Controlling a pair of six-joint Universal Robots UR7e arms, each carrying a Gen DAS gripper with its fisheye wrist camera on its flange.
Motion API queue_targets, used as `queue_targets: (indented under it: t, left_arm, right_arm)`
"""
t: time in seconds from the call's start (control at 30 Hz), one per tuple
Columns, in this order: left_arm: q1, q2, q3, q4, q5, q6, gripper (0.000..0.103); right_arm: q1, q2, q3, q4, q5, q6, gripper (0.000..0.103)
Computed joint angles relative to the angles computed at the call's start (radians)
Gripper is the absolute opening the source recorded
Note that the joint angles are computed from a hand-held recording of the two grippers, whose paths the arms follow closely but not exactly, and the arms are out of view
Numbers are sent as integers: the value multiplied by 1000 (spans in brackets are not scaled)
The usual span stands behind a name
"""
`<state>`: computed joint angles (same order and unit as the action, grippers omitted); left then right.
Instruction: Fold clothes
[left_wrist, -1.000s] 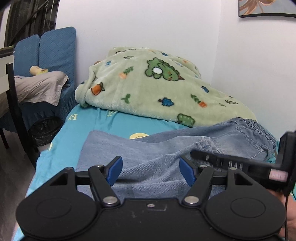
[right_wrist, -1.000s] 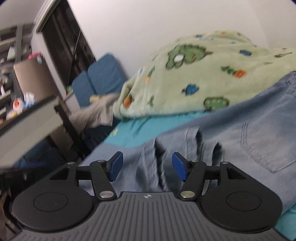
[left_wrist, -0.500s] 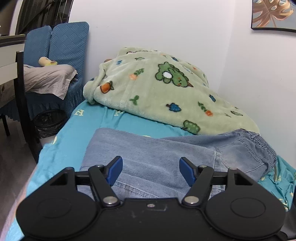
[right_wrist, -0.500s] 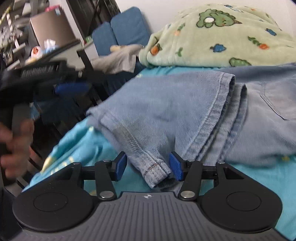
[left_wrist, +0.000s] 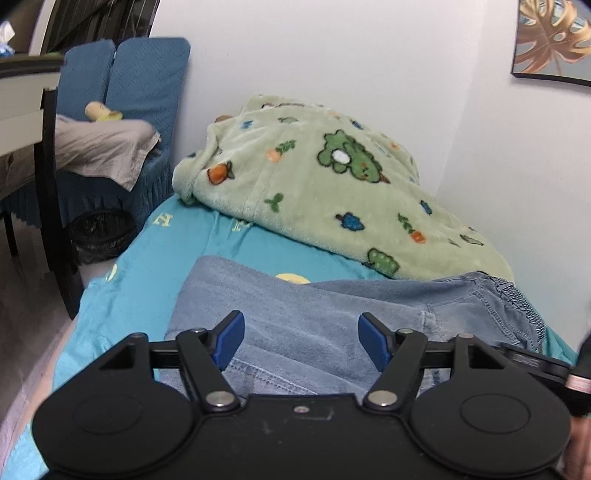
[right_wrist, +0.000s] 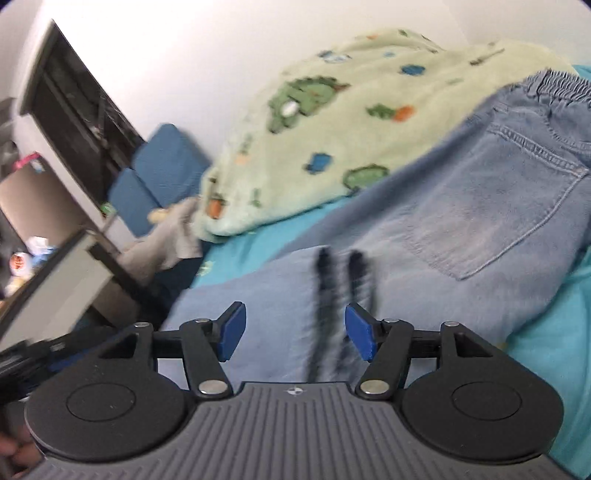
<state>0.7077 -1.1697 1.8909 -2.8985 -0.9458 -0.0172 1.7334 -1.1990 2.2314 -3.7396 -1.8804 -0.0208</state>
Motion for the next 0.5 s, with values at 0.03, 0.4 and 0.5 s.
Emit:
queue_targets:
  t: [0.03, 0.4, 0.5]
  left_arm:
    - [5, 0, 0, -1, -10, -7, 65]
    - [0, -22, 15, -51, -30, 22, 67]
    - [-13, -44, 32, -95, -39, 47, 67]
  right_arm:
    - [-13, 12, -23, 21, -8, -6, 64]
    - [26, 79, -152, 193, -148, -75, 33]
    - [90, 102, -216, 255, -275, -158, 18]
